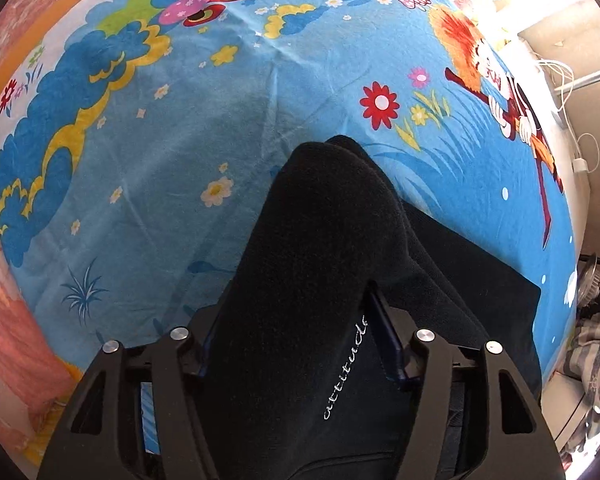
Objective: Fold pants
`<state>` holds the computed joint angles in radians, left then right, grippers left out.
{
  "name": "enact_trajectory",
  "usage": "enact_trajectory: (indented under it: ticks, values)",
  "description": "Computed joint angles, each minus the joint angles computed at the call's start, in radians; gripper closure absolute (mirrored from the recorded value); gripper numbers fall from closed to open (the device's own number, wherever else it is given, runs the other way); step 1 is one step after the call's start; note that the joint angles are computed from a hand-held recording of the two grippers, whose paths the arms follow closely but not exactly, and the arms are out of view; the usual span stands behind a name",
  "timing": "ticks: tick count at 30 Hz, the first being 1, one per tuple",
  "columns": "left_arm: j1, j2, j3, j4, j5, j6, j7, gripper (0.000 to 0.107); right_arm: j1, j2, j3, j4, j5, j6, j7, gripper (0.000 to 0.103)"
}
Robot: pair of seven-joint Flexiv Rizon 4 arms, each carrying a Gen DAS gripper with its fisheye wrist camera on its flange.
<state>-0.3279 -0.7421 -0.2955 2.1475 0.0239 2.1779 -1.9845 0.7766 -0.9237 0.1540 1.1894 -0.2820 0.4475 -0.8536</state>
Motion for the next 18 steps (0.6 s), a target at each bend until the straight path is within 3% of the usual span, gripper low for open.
enact_trajectory:
  ticks: [1, 2, 3, 4, 7, 8, 9, 10, 12, 15, 18]
  values:
    - [-0.027, -0.002, 0.020, 0.007, -0.041, 0.020, -0.017, 0.054, -0.007, 0.009, 0.002, 0.017, 0.007, 0.015, 0.003, 0.063]
    - [-0.054, -0.003, 0.039, 0.014, -0.079, 0.031, -0.030, 0.021, -0.017, 0.020, 0.008, 0.035, 0.016, 0.037, 0.004, 0.064]
    - [-0.074, -0.008, 0.049, 0.020, -0.102, 0.040, -0.038, 0.009, -0.023, 0.029, 0.012, 0.050, 0.022, 0.054, 0.003, 0.066]
    - [-0.073, -0.021, 0.041, 0.014, -0.100, 0.032, -0.043, 0.009, -0.028, 0.038, 0.015, 0.063, 0.026, 0.067, 0.002, 0.067]
    - [-0.048, -0.082, 0.002, -0.033, -0.090, 0.020, -0.073, 0.020, -0.045, 0.069, 0.027, 0.109, 0.041, 0.113, -0.002, 0.070]
    - [-0.023, -0.099, -0.021, -0.051, -0.061, 0.015, -0.087, 0.034, -0.055, 0.084, 0.033, 0.131, 0.051, 0.137, -0.003, 0.071]
    - [-0.020, -0.099, -0.012, -0.074, -0.010, -0.001, -0.120, 0.057, -0.070, 0.106, 0.041, 0.161, 0.064, 0.168, -0.004, 0.071]
    - [-0.046, -0.078, 0.009, -0.084, -0.013, -0.024, -0.104, 0.067, -0.086, 0.133, 0.048, 0.197, 0.078, 0.207, -0.005, 0.073]
    - [-0.169, -0.017, 0.101, -0.088, -0.099, -0.034, -0.027, 0.078, -0.132, 0.213, 0.069, 0.297, 0.116, 0.318, -0.013, 0.075]
    - [-0.378, 0.048, 0.171, -0.095, -0.400, -0.001, 0.287, 0.080, -0.219, 0.379, 0.108, 0.496, 0.193, 0.524, -0.038, 0.075]
    - [-0.588, 0.048, 0.236, -0.202, -0.680, 0.020, 0.629, 0.080, -0.296, 0.558, 0.123, 0.693, 0.252, 0.711, -0.049, 0.076]
